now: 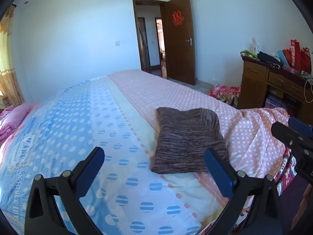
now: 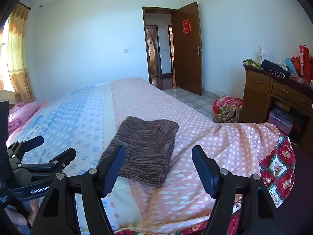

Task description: Fold small clothes

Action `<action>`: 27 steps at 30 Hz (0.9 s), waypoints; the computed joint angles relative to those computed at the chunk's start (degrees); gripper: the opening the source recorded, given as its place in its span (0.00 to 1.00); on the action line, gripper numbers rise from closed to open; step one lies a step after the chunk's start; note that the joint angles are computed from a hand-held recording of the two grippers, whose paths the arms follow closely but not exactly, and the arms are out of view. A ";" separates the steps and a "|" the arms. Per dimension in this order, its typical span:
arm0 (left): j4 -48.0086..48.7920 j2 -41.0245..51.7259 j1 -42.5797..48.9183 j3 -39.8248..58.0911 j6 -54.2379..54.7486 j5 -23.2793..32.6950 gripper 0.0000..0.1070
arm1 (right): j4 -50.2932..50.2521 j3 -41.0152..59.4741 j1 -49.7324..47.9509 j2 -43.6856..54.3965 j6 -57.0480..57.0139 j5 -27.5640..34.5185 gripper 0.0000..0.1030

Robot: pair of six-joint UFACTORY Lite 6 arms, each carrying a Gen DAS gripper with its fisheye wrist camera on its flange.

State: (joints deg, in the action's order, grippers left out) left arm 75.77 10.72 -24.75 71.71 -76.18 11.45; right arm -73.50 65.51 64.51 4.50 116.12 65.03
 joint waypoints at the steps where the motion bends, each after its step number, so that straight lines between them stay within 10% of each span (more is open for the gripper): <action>1: 1.95 -0.86 -0.15 -0.64 -1.92 0.15 0.96 | -0.48 0.49 0.71 0.13 -0.01 0.78 0.70; 8: 14.54 -4.84 -1.87 -3.44 -13.91 2.40 0.96 | -2.21 3.83 3.76 2.03 -1.65 5.49 0.70; 27: 12.17 -5.39 -2.53 -3.24 -12.32 3.27 0.96 | -2.37 2.11 3.13 1.09 0.34 4.81 0.70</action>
